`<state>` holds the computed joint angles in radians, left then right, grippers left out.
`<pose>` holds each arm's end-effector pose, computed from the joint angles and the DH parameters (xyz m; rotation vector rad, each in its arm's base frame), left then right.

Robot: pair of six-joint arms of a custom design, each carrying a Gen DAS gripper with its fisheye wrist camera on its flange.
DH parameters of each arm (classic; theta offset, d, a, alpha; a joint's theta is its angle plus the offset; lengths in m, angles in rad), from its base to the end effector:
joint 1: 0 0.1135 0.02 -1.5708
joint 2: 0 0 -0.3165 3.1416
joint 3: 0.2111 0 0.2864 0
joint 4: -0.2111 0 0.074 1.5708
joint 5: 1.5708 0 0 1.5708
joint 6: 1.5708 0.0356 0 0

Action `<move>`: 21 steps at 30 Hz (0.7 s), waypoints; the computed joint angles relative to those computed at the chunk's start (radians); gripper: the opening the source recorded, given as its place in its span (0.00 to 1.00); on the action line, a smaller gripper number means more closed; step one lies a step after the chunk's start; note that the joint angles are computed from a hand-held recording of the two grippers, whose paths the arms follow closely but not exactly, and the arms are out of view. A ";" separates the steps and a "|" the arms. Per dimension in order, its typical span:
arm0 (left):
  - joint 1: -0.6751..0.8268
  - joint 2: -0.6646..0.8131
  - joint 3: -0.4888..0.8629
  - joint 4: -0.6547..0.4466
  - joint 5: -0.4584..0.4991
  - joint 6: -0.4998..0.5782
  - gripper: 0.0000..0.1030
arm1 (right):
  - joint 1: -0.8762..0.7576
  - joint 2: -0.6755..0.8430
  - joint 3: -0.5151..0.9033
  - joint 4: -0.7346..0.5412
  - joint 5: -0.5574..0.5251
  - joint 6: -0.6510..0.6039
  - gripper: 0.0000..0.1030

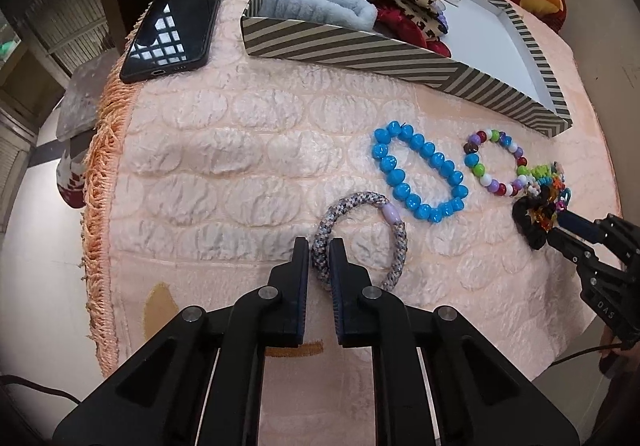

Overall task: Organize jewelry
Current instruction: 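Grasp the amber bead bracelet with the right gripper while the left holds the grey bracelet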

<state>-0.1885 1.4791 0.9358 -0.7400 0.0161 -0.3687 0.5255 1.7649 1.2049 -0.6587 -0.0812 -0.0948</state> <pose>0.2875 -0.0554 0.2302 -0.2546 2.8551 -0.1363 0.3342 0.1971 0.2234 -0.8759 2.6667 0.2181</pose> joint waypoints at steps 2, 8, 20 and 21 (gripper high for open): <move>0.006 0.002 -0.001 0.001 0.006 0.005 0.09 | -0.007 0.017 0.011 -0.009 -0.019 -0.029 0.25; -0.008 0.022 0.014 -0.001 0.003 0.007 0.09 | -0.022 0.044 0.045 -0.022 -0.029 -0.138 0.35; 0.000 0.039 0.030 -0.005 0.005 -0.004 0.09 | -0.042 0.102 0.129 -0.088 -0.043 -0.273 0.41; 0.000 0.041 0.032 -0.006 0.004 -0.003 0.09 | -0.042 0.103 0.130 -0.090 -0.046 -0.278 0.41</move>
<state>-0.1883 1.5198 0.9675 -0.7458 0.0203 -0.3718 0.4835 1.8681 1.3351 -0.7492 -0.1275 -0.3728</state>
